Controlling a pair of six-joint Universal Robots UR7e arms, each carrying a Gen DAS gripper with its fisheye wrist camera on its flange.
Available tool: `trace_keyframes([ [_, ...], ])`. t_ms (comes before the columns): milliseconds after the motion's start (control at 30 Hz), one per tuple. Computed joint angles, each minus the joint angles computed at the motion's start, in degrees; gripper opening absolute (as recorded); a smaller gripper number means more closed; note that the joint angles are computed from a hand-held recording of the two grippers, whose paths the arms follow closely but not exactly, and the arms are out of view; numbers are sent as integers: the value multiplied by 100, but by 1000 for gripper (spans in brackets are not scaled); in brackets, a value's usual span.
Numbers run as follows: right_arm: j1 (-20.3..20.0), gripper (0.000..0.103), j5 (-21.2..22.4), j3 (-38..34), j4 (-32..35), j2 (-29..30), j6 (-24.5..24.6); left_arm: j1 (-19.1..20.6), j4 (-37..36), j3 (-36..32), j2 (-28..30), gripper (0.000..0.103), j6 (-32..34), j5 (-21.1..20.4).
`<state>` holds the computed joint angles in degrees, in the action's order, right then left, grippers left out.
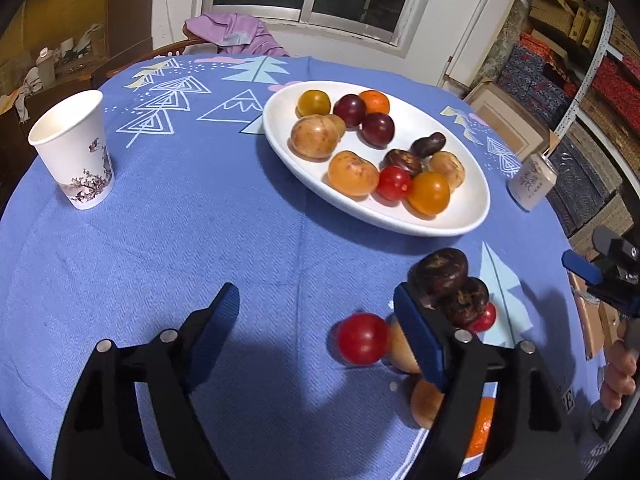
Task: Organize fruits
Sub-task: 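Move both tools back toward the remaining fruit pile, then grasp the red plum with left tool while right tool grasps a dark purple mangosteen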
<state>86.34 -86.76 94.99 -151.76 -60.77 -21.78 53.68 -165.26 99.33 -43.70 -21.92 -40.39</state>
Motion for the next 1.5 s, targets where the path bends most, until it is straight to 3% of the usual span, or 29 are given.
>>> trace_keyframes([
  [100,-7,83,8,-15,26,5,14,-60,-16,112,-7,77,-25,-33],
  [233,-12,83,1,-32,53,13,42,-113,-47,335,-89,77,-121,-377],
  [400,-23,83,20,-39,55,7,81,-186,-276,670,-192,77,-246,-367],
  [467,-29,83,28,-36,56,5,95,-242,-443,815,-222,77,-236,-257],
  [633,-32,83,13,-37,64,9,77,-517,-747,935,-36,77,180,700],
  [733,-34,83,18,-34,74,5,64,-656,-574,963,79,77,326,1058],
  [867,-31,83,16,-23,57,3,83,-787,-423,1146,64,77,301,1186],
  [1033,-20,83,-26,-36,79,17,60,-770,-734,1257,13,77,432,890],
  [1067,-17,83,-42,-33,75,21,61,-753,-821,1255,21,76,502,854],
  [1100,-14,83,-55,-31,73,24,59,-738,-904,1250,26,62,591,776],
  [1167,-5,83,-89,-27,66,36,52,-701,-816,1216,23,48,586,659],
  [1500,24,83,-112,36,-4,75,-71,-610,-283,1064,51,48,296,733],
])
